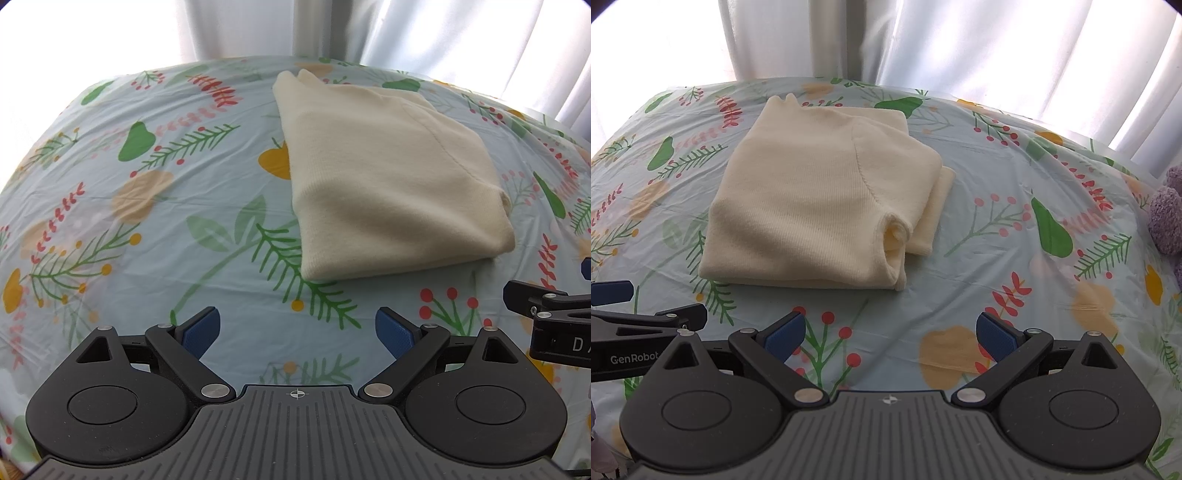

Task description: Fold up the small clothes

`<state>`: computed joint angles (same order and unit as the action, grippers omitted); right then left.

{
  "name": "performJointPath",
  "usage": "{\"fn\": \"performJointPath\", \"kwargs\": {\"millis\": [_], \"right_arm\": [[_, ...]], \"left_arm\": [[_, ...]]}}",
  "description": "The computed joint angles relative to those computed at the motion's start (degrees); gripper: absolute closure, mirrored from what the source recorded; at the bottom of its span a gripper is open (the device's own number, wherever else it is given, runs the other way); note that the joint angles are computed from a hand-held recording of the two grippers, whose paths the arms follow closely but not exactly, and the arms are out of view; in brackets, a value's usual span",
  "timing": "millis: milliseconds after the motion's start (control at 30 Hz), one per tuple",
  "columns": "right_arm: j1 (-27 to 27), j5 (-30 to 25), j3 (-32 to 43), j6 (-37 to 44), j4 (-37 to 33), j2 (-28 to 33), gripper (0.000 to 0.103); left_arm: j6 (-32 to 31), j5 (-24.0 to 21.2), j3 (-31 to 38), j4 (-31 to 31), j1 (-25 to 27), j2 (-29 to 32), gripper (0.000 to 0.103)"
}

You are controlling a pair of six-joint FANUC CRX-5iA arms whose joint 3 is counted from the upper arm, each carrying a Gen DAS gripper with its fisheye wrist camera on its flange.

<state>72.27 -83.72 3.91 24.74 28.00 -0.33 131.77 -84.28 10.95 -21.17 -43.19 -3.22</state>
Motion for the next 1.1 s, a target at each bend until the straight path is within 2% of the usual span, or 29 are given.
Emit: {"fn": "performJointPath", "kwargs": {"millis": [767, 1100], "right_arm": [[0.14, -0.42, 0.41, -0.03, 0.38, 0.47, 0.004], [0.24, -0.55, 0.57, -0.14, 0.50, 0.68, 0.004]], "left_arm": [[-0.28, 0.14, -0.35, 0.28, 0.26, -0.15, 0.008], [-0.45, 1.86, -1.43, 1.37, 0.97, -0.94, 0.008]]}}
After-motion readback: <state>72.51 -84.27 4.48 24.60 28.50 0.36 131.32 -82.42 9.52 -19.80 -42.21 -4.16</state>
